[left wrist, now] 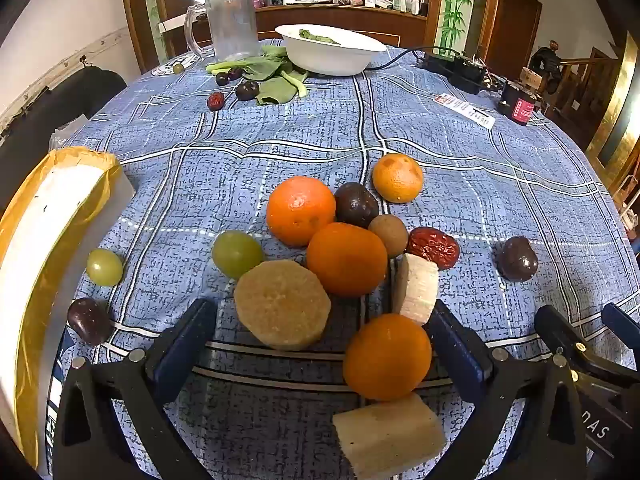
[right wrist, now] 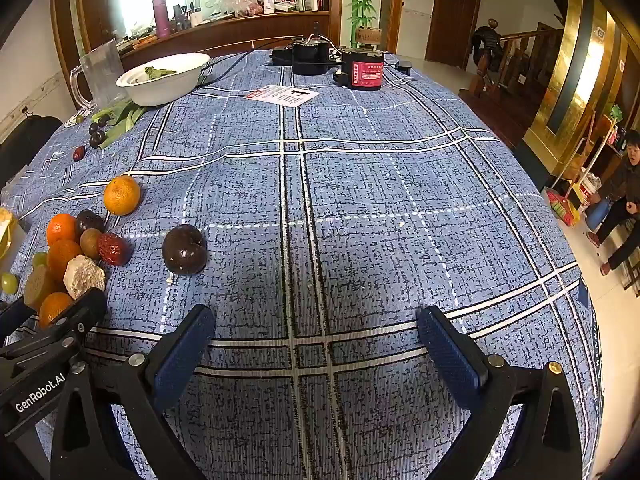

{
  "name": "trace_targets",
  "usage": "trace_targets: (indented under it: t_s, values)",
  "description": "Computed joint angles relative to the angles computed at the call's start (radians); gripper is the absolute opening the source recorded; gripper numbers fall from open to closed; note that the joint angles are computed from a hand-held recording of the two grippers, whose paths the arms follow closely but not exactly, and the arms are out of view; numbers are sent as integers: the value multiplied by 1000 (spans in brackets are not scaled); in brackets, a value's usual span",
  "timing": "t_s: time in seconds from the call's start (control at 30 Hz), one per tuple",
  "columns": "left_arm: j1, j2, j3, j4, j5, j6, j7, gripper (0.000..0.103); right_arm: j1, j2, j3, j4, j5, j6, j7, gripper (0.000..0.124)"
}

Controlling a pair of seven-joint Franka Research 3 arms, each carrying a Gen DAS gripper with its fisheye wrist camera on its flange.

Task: Organize fruits

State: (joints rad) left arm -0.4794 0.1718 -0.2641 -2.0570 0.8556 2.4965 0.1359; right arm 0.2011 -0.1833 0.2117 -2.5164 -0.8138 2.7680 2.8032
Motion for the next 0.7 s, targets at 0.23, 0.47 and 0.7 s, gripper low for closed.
trace_targets:
  t_s: [0.23,0.47,0.7]
  values:
    - [-3,1,1,3,0,-7,-13,102,1,1,-1,1,0,-1,0,102]
    - [21,-18,-9,-26,-71,38,103,103,16,0,-15,1,63,-1,-67,102]
    - [29,-24,-11,-36,-117,69,199,103,15,-22,8,-8,122,-39,-84,102]
